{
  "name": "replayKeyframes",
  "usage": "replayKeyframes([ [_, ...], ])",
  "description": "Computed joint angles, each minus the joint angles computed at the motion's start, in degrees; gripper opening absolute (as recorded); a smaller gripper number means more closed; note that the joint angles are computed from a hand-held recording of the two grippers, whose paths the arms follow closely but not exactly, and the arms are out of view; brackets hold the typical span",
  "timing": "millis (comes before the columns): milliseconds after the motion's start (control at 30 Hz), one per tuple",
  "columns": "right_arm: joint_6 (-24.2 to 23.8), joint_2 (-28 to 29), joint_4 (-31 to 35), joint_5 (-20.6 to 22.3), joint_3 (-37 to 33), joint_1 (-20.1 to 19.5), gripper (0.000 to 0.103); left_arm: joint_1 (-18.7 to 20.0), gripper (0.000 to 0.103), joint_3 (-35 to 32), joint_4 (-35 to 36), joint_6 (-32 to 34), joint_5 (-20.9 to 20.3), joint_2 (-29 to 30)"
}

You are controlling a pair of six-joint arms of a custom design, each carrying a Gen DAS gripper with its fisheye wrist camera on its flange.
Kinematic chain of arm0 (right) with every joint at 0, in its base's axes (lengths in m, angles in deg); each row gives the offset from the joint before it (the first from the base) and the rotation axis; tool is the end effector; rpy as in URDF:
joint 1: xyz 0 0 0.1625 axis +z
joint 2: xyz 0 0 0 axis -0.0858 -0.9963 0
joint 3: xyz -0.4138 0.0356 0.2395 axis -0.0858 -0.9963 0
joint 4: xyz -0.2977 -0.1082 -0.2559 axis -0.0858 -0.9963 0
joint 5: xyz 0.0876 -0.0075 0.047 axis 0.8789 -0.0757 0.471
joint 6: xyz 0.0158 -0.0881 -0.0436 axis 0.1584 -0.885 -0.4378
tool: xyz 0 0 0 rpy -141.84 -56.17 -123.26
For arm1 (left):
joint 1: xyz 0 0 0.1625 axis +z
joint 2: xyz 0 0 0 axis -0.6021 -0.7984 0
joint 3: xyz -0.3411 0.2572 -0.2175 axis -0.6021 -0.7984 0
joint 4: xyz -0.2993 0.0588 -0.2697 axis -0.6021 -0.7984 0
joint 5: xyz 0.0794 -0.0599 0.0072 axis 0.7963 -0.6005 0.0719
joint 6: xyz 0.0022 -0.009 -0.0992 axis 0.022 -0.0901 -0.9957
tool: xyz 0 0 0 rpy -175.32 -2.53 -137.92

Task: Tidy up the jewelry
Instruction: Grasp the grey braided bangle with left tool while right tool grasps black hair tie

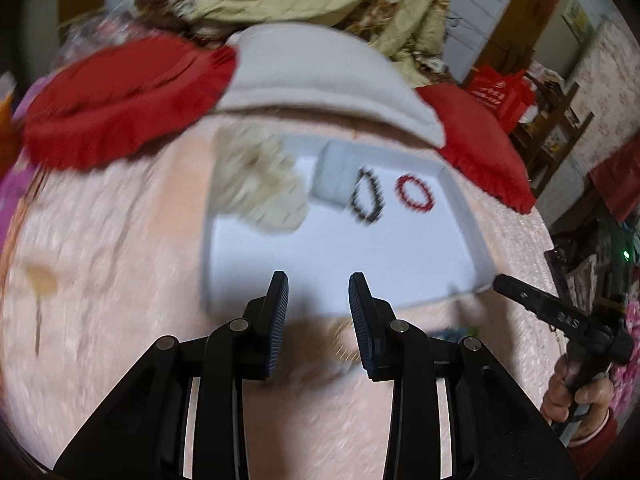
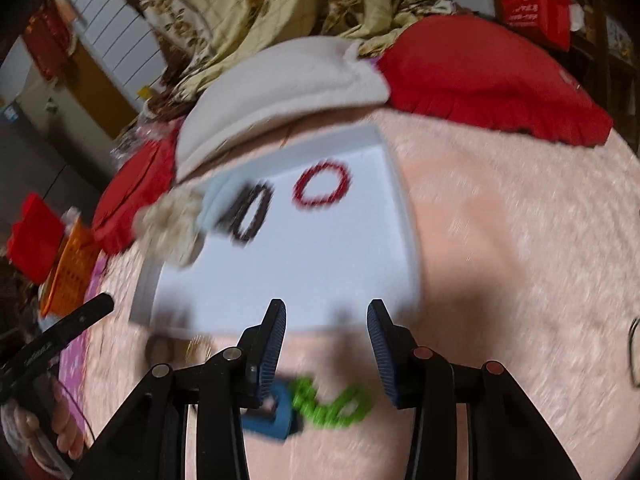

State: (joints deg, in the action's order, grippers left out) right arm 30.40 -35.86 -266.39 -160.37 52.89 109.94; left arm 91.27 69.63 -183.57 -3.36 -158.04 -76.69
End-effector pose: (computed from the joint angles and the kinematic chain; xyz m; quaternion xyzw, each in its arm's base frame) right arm 0.2012 -0.4854 0.2800 -0.1702 -0.8697 0.4152 0.2057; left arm -0.2898 -0.6850 0.2117 0.3531 0.9199 -0.0939 0.1426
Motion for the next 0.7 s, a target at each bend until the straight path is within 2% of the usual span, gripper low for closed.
replayKeyframes([
  [200,-1.1,3.3,-2.3,-0.5,1.8,2.3,0.041,2.3,0.03,3.1,0.4,-0.9,2.1,-1.6],
  [400,-2.4,4.0,-6.3,2.1,3.8,1.7,0.041,3.9,0.03,2.8,0.7,0.6,1.6,-0.3],
  [633,-7.6,6.7,-10.5,4.2,2.7,3.6,0.041,3.9,0.033,3.1,-1.3,2.6,2.9,1.0],
  [700,-9.2,8.0,-11.0,3.6,2.0,4.7,0.041,4.0,0.032,3.1,-1.0,2.8,3.5,1.3],
])
